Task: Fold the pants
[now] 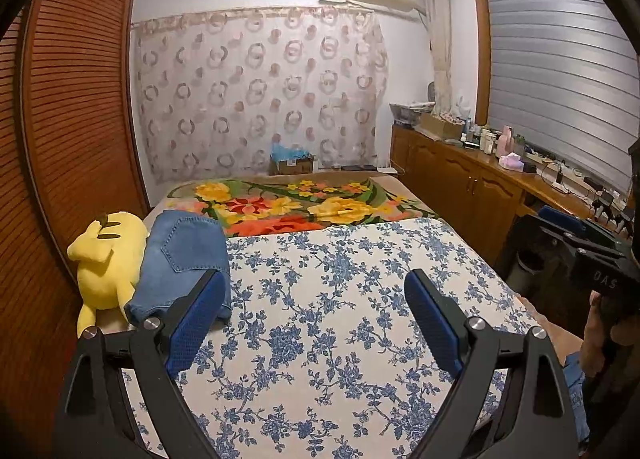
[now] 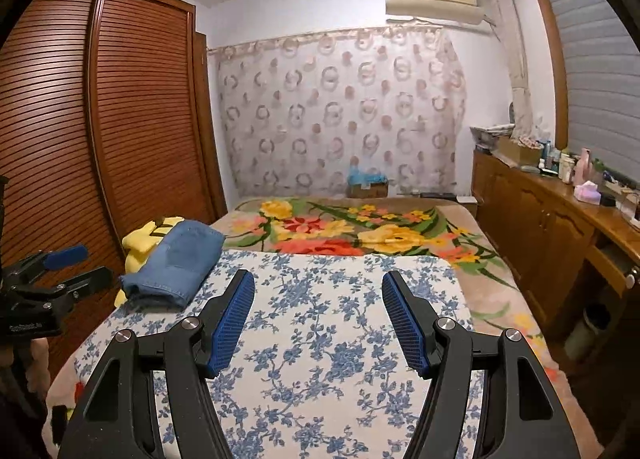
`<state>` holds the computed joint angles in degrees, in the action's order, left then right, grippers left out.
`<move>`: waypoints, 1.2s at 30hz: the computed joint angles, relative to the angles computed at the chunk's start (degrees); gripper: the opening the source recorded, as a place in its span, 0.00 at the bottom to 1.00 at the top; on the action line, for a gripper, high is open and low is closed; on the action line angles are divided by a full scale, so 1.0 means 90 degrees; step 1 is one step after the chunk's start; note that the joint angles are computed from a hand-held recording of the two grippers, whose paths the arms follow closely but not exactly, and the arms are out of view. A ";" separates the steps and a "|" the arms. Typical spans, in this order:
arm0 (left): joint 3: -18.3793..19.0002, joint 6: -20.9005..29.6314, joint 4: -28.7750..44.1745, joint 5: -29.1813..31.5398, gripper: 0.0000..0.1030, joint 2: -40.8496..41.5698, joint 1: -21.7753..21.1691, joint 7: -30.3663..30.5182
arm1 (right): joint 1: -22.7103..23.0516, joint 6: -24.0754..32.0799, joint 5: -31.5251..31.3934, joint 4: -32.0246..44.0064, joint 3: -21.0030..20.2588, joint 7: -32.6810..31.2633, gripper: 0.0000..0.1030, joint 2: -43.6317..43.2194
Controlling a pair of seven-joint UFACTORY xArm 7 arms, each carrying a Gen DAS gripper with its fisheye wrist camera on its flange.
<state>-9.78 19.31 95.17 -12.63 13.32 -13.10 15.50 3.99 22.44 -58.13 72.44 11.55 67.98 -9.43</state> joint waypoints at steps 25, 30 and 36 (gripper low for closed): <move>0.0001 0.0009 -0.0028 -0.0091 0.89 -0.0031 0.0041 0.0083 | 0.0013 -0.0097 0.0022 -0.0007 -0.0056 -0.0054 0.66 0.0057; 0.0003 0.0005 -0.0031 -0.0095 0.89 -0.0032 0.0040 0.0087 | 0.0016 -0.0106 0.0093 0.0009 -0.0065 -0.0120 0.66 0.0062; -0.0006 0.0000 -0.0032 -0.0116 0.89 -0.0031 0.0050 0.0109 | 0.0006 -0.0107 0.0079 0.0000 -0.0062 -0.0115 0.66 0.0058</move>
